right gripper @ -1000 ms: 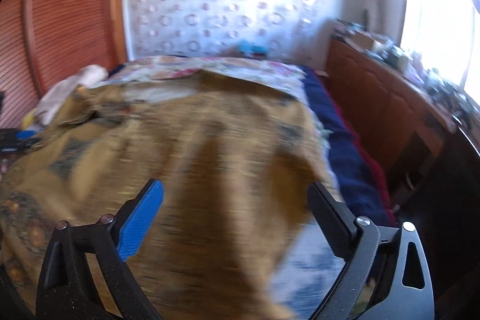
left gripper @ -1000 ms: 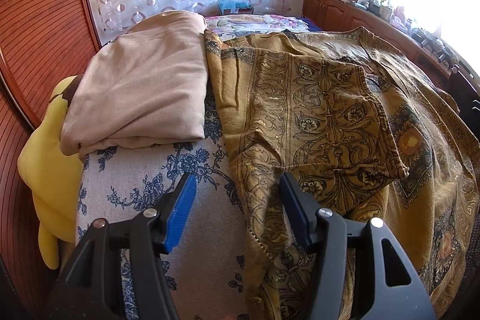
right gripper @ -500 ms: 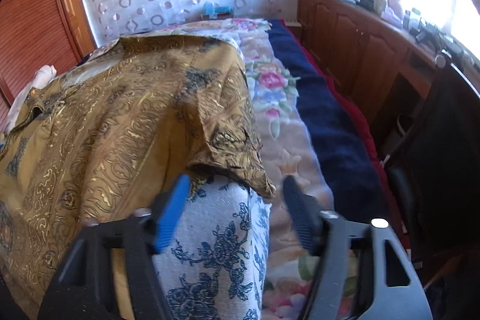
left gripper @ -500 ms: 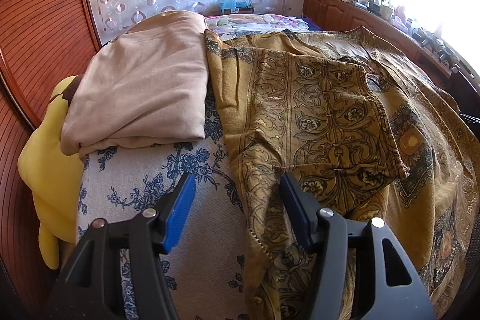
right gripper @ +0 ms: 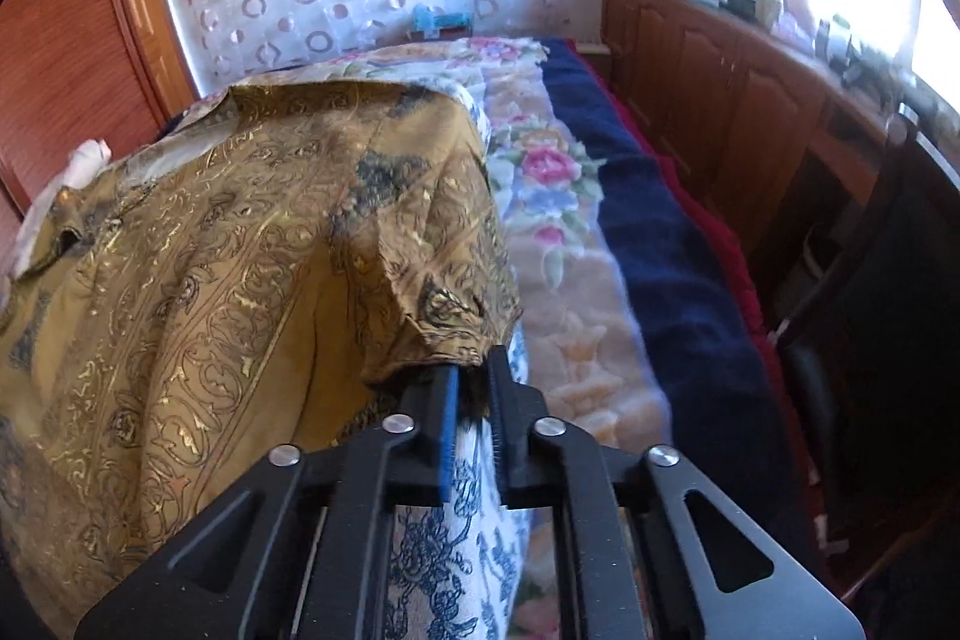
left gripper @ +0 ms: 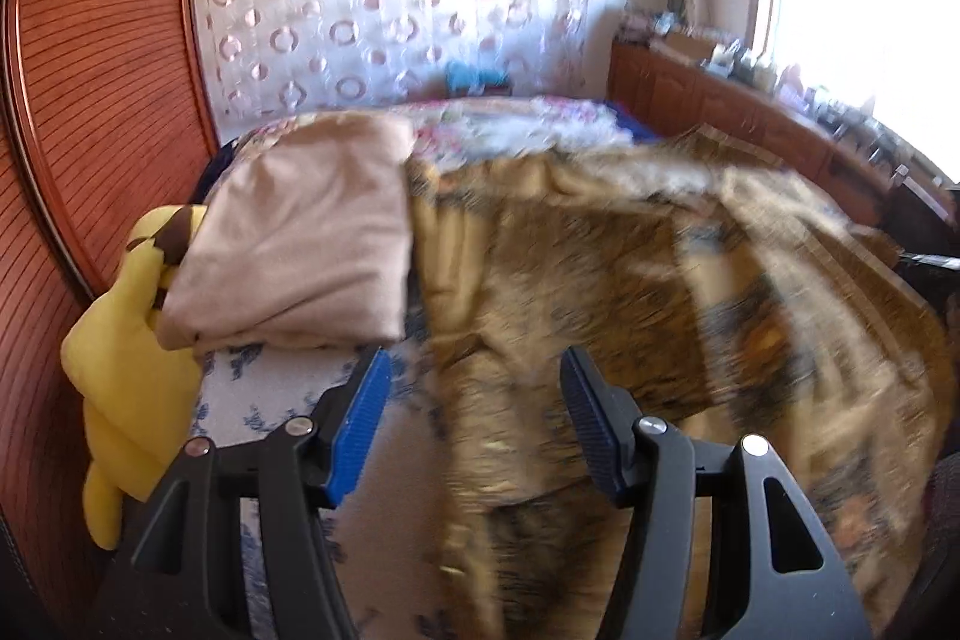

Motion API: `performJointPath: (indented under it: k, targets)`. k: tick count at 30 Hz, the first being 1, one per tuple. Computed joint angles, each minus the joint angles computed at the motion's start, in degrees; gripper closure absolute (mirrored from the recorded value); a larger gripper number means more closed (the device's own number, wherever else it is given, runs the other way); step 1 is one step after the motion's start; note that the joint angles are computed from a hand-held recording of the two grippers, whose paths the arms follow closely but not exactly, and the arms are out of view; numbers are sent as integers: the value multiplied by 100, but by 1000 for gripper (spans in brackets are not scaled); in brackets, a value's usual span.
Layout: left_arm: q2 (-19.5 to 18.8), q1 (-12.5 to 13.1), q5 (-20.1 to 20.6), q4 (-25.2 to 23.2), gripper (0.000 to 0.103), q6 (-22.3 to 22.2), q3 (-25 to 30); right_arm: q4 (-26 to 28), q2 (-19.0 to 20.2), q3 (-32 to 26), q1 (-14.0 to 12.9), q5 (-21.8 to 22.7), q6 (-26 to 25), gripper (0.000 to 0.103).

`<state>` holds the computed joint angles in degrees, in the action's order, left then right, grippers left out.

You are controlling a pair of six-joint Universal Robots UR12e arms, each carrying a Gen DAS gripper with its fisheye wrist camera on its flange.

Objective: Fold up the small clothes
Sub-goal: 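Move the right gripper to the opposite side edge and grasp it, then fold the grasped side inward over the shirt body with the right gripper, release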

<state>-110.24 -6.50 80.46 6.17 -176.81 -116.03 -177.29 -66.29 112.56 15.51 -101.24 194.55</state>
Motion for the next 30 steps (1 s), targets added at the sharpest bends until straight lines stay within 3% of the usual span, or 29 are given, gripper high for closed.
performJointPath:
  k: [4, 8, 12, 17, 22, 26, 30]
  targets:
    - [117, -34, -558, 106, 44, -99, -61, -305, 16, -90, 115, -412, -188, 99]
    - [179, -187, -699, 402, 44, -162, -128, -744, 81, -281, 257, -497, -607, 99]
    - [223, -361, -739, 565, 44, -152, -139, -938, 153, -462, 399, -115, -983, 99]
    - [235, -495, -829, 763, 44, -182, -191, -694, 247, -558, 453, 644, -877, 99]
    - [241, -537, -974, 747, 44, -214, -228, -183, 343, -615, 588, 570, -936, 97]
    - [243, -579, -943, 742, 44, -236, -246, -80, 280, -500, 642, 398, -942, 70]
    - [247, -629, -875, 796, 44, -213, -268, -346, 99, -244, 616, 278, -806, 60]
